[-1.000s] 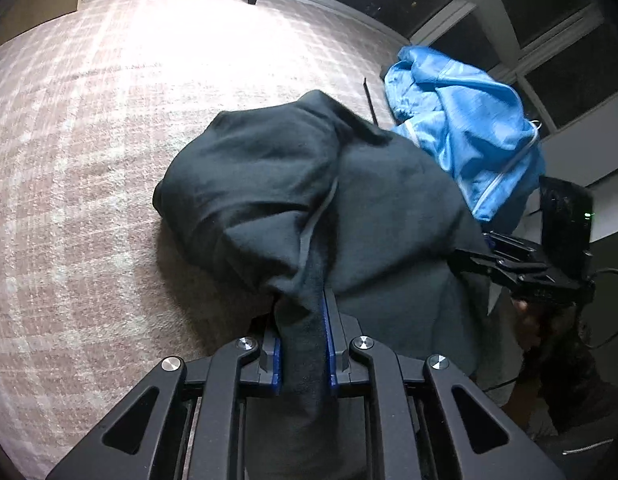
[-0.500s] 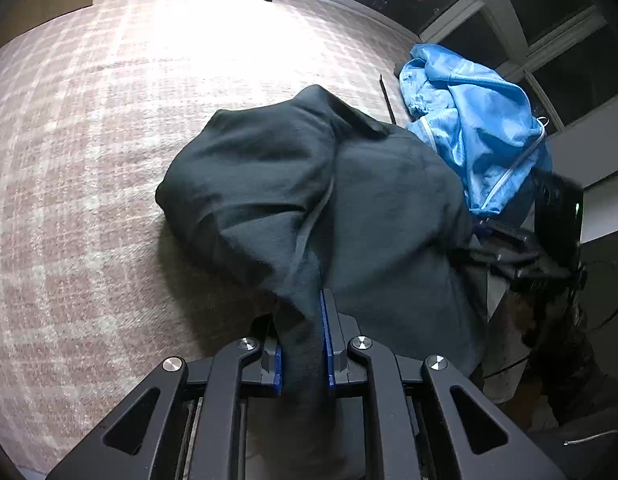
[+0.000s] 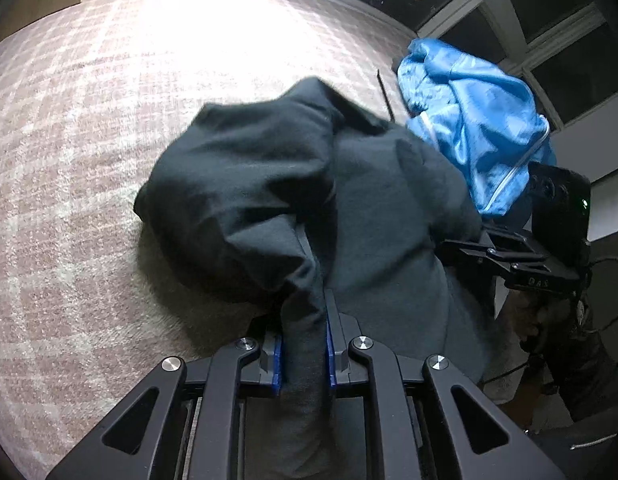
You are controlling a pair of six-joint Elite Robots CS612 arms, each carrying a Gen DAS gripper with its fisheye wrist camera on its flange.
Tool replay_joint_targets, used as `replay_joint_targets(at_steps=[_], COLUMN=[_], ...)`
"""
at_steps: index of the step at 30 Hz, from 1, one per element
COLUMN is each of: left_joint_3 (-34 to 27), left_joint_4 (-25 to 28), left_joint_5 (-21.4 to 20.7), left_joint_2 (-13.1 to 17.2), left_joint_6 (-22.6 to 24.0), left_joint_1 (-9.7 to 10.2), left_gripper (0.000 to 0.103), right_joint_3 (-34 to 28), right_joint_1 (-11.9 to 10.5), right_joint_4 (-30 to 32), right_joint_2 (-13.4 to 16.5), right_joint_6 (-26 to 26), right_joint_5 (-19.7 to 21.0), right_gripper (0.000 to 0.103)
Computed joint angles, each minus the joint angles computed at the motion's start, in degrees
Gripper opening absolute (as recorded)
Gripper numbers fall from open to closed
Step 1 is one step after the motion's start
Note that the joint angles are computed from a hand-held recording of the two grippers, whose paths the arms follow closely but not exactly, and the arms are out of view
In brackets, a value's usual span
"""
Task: Fold clothes
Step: 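Lift the folded trousers with both tools and carry them toward the headboard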
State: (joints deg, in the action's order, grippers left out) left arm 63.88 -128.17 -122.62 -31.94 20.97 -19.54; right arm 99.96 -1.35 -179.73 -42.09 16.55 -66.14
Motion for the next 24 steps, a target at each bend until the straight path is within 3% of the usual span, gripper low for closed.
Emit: replay_joint_targets(at_steps=[3, 8, 13, 19, 24], left_joint_3=[0.7, 1.7, 2.2, 0.0, -5.3], left_joint_4=[-2.6, -7.8, -13.2, -16.3, -16.3], left_joint_5=[-1.5, -4.2, -3.3, -2.6, -1.6], left_joint_2=[-0.9, -2.3, -3.8, -3.9, -1.7], left_joint_6=[-0.5, -2.1, -3.8, -4.2, -5.1], left_joint_1=[0.52, 1.89, 3.69, 7.22, 11.16], left_gripper=[0.012, 0.012, 0.012, 0.013, 0.013], right_joint_3=[0.7, 1.0, -3.1, -13.4, -24.4], right_joint_1=[0.6, 0.9, 2.8, 6.6, 10.4], right_joint_4=[0.4, -3.6, -3.8, -1.3, 3.2], right_joint_2=[-1.7, -3.3, -3.5, 0.3, 4.9], right_joint_6=[-0.9, 0.7, -1.6, -3.1, -5.5], right_joint_5=[-2.1, -2.0, -1.8, -1.3, -2.6], right_gripper=[0.017, 0.016, 0.016, 0.016, 0.016])
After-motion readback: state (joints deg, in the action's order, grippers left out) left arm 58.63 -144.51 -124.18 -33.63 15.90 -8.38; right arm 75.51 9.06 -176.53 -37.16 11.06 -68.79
